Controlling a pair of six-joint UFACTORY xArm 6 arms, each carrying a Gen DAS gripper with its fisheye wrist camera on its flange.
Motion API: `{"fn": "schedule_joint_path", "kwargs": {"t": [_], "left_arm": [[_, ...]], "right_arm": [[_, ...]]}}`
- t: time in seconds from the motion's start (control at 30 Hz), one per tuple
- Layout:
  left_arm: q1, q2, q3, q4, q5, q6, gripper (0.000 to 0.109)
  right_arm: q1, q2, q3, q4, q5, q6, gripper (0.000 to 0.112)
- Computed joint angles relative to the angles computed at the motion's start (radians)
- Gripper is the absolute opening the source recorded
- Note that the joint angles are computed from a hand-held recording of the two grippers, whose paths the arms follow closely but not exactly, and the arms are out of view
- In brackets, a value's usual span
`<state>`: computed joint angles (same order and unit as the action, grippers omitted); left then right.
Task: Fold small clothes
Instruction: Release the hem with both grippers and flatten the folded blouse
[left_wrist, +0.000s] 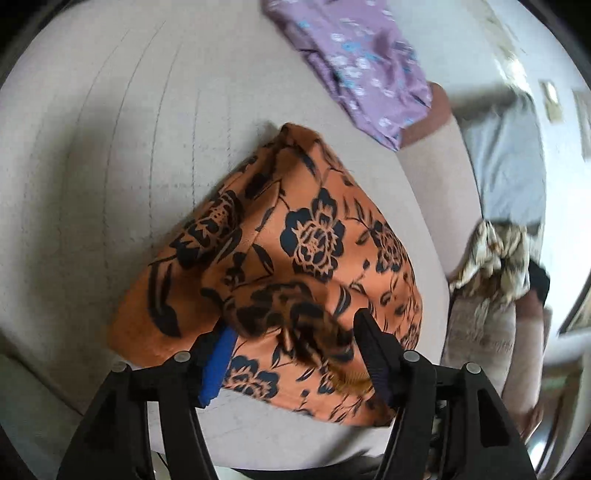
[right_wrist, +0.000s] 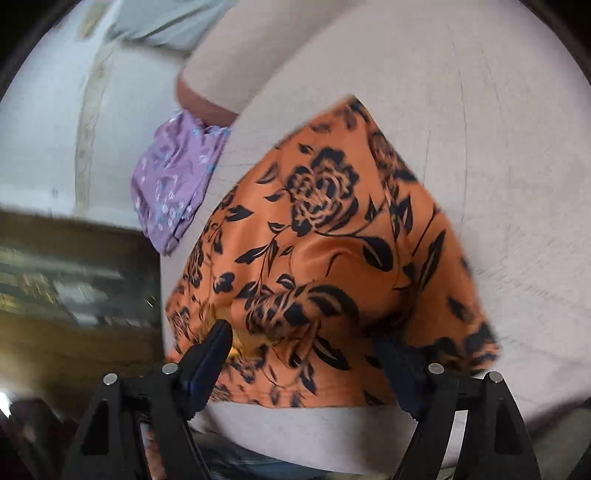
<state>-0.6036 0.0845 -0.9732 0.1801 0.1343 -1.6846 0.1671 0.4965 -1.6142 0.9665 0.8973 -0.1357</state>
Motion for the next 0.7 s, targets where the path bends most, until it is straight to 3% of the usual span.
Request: {"fn": "schedule_joint_path", "kwargs": {"t": [0.13,0.27,0.3,0.33,0.37,0.4,0.47,0.53,0.6,0.7], "left_arm": [[0.004,-0.002,-0.024,0.086,0.027,-0.081,0.066],[-0.018,0.088,-0.173,-0.108,0.261,0.117,0.063],[-0.02,0.108,-0.201,-0.114,0.304,0.149,0.052],[-0.022,0.11,-0.207,-0.102,0.321,0.142,0.046],[-0.025,0.098,-0.194,-0.053,0.316,0.109,0.039],[-0.027,0.081,-0.182,0.001,0.314,0.087,0.03],[-0.034,0.052,-0.173,0.048,0.331,0.081,0.011],[-0.042,0.006,-0.136,0.115,0.283,0.058,0.009],[-0.06,-0.017,-0.133,0.218,0.332,0.029,0.008],[-0.052,0.038,-0.13,0.182,0.34,0.115,0.008]], "right_arm": [[-0.011,0.052,-0.044,0.086,0.035,0.036,0.081],[0.007,0.11,-0.136,-0.097,0.016,0.199,0.078],[0.012,0.12,-0.151,-0.122,0.011,0.211,0.071],[0.015,0.124,-0.157,-0.149,0.005,0.213,0.057],[0.022,0.127,-0.163,-0.2,-0.001,0.213,0.05],[0.024,0.134,-0.177,-0.256,0.015,0.215,0.034],[0.017,0.118,-0.158,-0.268,0.021,0.186,0.029],[0.018,0.07,-0.114,-0.28,-0.014,0.144,0.024],[0.017,0.002,-0.049,-0.26,-0.045,0.074,0.022],[0.022,-0.054,0.038,-0.321,-0.096,0.092,0.022]]}}
